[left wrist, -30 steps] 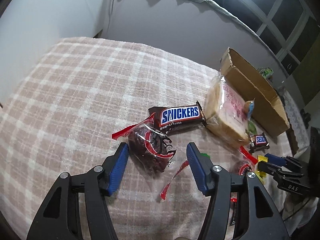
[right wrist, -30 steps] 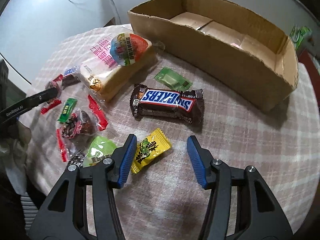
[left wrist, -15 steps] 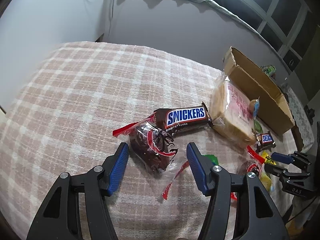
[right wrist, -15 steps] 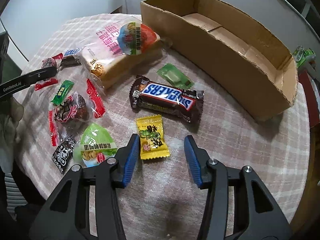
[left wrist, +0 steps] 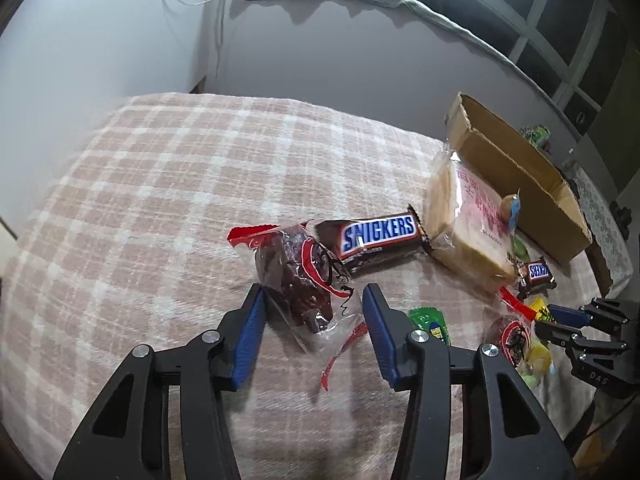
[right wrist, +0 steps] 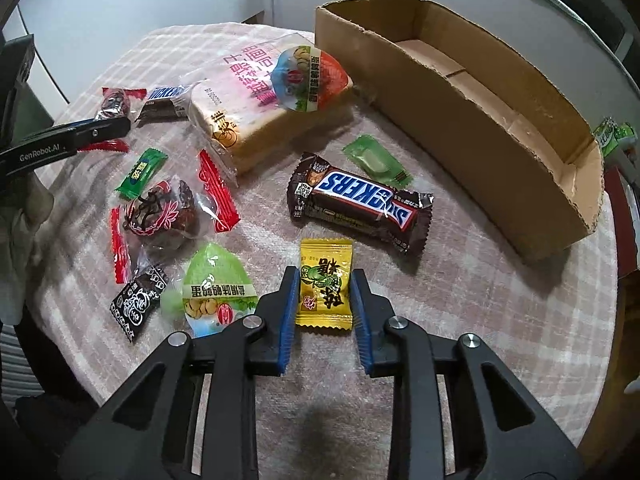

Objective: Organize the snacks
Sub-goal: 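Grasp the yellow candy with the right tool while left grasps red-wrapped bag, then carry both candies into the box and open both tools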

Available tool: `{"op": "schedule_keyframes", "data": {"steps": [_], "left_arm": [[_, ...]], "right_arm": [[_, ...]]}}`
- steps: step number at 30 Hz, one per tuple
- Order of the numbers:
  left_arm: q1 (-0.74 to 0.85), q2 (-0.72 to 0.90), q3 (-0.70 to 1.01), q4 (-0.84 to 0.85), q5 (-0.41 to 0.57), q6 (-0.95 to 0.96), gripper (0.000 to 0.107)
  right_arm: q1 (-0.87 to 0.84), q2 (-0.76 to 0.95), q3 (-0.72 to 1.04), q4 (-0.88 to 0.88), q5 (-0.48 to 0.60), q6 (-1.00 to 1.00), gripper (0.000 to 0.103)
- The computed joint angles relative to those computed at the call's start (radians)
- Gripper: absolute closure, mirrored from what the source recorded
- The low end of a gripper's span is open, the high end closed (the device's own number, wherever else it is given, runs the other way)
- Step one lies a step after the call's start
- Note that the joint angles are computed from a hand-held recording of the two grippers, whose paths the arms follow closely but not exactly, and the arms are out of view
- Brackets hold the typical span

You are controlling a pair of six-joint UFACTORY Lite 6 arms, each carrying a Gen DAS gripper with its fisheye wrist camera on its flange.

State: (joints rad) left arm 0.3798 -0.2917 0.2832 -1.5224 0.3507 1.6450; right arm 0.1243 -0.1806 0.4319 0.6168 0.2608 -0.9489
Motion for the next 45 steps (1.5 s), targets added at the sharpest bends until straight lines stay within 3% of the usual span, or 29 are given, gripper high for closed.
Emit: {"op": "schedule_keyframes", "data": {"steps": [3,7,9,11,13,16,25,32,40,45], "left_arm": [[-0.003,-0.01,0.017,0.104,-0.037,-0.136,0.043],[-0.026,0.037,0.058,0.065,-0.063,-0.118,0.042],[-0.03,0.071,0.07,-0.002,-0.07,-0.046,0.048],[-0.036,0.095,0.068,-0.061,-0.076,0.029,0.069],[-0.031,0.076,0.041,-0.142,-0.075,0.131,0.071],[-0.002,0.043,0.016,-0.112,-0.047,0.119,0.074],[0.034,-0.175,-0.066,0.168,0.025,-0.149,0.075],[-0.063,-0.315,-0.055,0.37,0.068,-0.437,0.075],[-0.26,-0.305,0.049,0.458,0.01,-0.639,0.075],[-0.349,-0.232,0.139,0.425,-0.024,-0.647,0.075]], "right_arm": [[0.012,-0.001,0.001,-0.03,-0.005,0.032,0.076],[0.012,0.01,0.007,-0.002,-0.006,0.005,0.076],[0.004,0.01,0.005,0.03,-0.003,-0.035,0.076],[-0.011,0.008,0.004,0.068,0.01,-0.083,0.077],[-0.029,0.014,0.007,0.109,0.024,-0.134,0.077],[-0.06,0.011,0.003,0.184,0.046,-0.221,0.077],[-0.153,-0.056,-0.038,0.279,0.115,-0.343,0.078],[-0.244,-0.169,-0.048,0.235,0.209,-0.337,0.078],[-0.326,-0.242,0.019,0.198,0.304,-0.309,0.078],[-0.382,-0.213,0.098,0.208,0.334,-0.321,0.078]]}}
